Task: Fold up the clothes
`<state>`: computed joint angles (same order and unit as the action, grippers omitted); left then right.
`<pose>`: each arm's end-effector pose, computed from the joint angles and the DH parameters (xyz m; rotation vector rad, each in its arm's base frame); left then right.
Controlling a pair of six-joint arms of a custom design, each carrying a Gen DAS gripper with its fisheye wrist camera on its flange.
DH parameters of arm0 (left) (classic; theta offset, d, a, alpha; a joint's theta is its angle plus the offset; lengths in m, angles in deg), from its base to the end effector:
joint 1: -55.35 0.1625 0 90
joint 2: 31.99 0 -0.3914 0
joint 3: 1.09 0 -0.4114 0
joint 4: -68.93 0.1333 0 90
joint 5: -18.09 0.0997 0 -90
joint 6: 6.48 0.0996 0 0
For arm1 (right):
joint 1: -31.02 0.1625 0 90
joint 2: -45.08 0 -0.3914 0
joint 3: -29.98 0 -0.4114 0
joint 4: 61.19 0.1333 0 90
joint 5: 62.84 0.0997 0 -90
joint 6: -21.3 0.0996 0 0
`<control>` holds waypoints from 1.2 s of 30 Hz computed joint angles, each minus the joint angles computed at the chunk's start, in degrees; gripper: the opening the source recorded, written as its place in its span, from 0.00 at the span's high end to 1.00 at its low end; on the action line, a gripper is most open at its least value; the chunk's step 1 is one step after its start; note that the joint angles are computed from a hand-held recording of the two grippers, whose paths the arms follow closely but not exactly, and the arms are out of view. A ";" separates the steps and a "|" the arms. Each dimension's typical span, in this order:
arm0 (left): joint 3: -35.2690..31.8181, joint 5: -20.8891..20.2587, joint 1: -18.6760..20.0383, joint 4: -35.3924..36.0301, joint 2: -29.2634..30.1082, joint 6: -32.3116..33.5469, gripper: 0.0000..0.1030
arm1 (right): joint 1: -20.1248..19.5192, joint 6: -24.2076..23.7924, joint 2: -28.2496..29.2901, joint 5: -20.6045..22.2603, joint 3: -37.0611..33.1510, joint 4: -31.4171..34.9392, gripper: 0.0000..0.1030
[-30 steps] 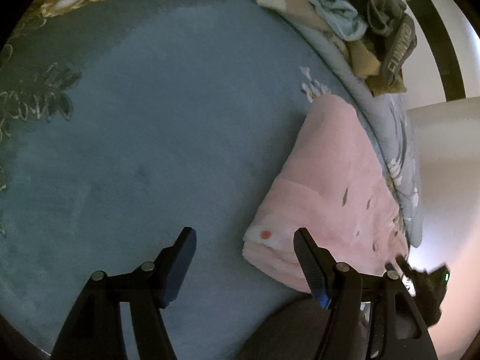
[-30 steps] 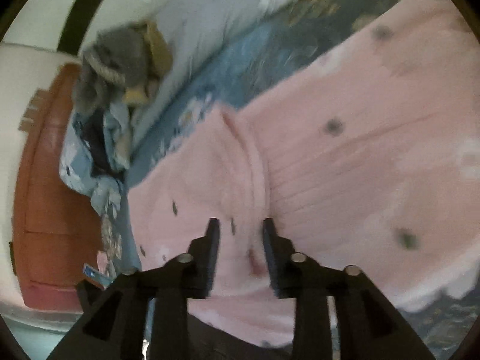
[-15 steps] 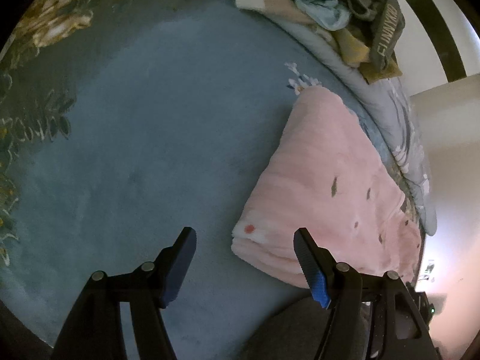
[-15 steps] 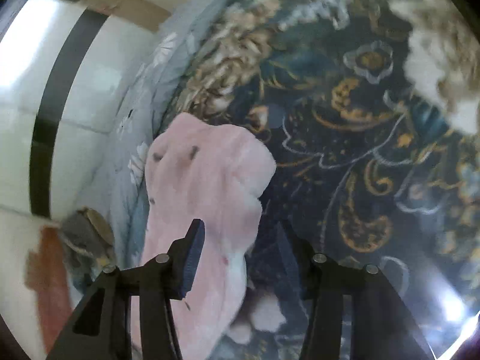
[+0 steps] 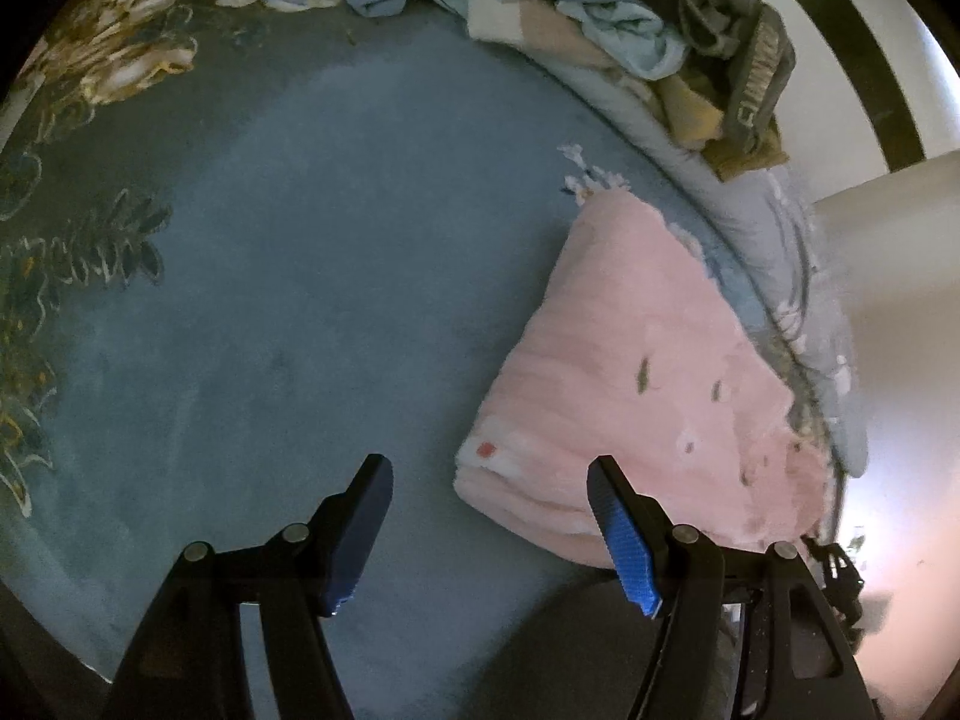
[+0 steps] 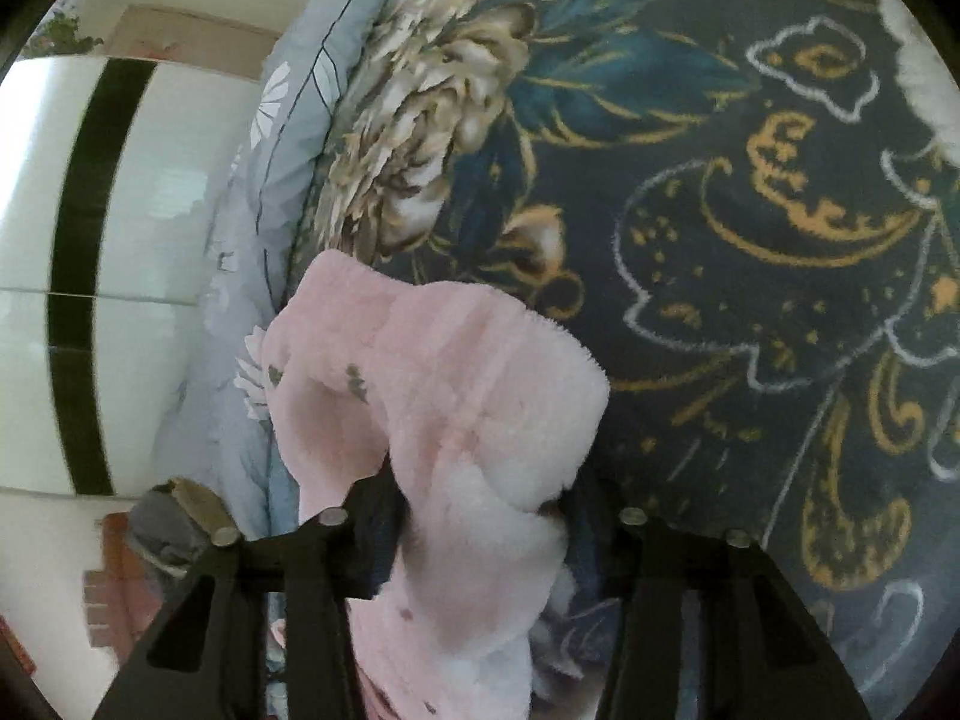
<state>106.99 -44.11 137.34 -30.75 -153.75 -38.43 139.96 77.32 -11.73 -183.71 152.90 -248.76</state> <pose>0.1334 -0.3421 0.5512 -0.7016 2.6369 -0.7599 0.2435 -0.4562 0.0930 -1.1106 -2.6182 1.1101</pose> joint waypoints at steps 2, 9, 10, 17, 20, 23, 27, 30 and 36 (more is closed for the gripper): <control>-0.03 -0.92 0.20 -0.24 -0.79 0.28 0.31 | 1.56 1.66 -0.39 -1.63 -1.62 3.91 0.70; -0.70 -4.28 1.52 -2.75 -3.26 2.12 0.31 | 11.33 -6.13 2.06 -10.68 -11.53 15.34 0.81; -0.74 -4.98 1.96 -3.15 -3.53 2.47 0.31 | 12.82 -7.27 3.25 -11.39 -13.97 17.22 0.81; -0.71 -10.74 6.29 -6.54 -4.85 4.19 0.31 | 22.83 -19.78 16.25 -13.48 -34.24 28.12 0.82; -1.20 -12.23 7.64 -7.48 -5.51 4.72 0.31 | 26.00 -23.96 23.28 -11.83 -43.09 33.66 0.81; -1.32 -12.83 8.58 -8.10 -6.57 5.24 0.31 | 28.47 -28.32 31.69 -10.43 -52.43 39.22 0.81; -1.27 -13.94 10.57 -8.43 -7.94 5.36 0.31 | 30.10 -28.10 42.51 -7.49 -64.25 50.83 0.81; -1.38 -14.62 12.23 -8.74 -8.65 5.84 0.31 | 30.76 -28.56 49.13 -6.39 -71.82 59.85 0.81; -1.41 -17.36 15.81 -10.38 -8.64 6.28 0.31 | 32.97 -33.73 56.21 -7.71 -81.37 73.11 0.74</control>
<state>105.57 -61.46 153.15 -41.14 -162.40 -32.14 172.93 43.59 44.47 -191.42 71.53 -175.64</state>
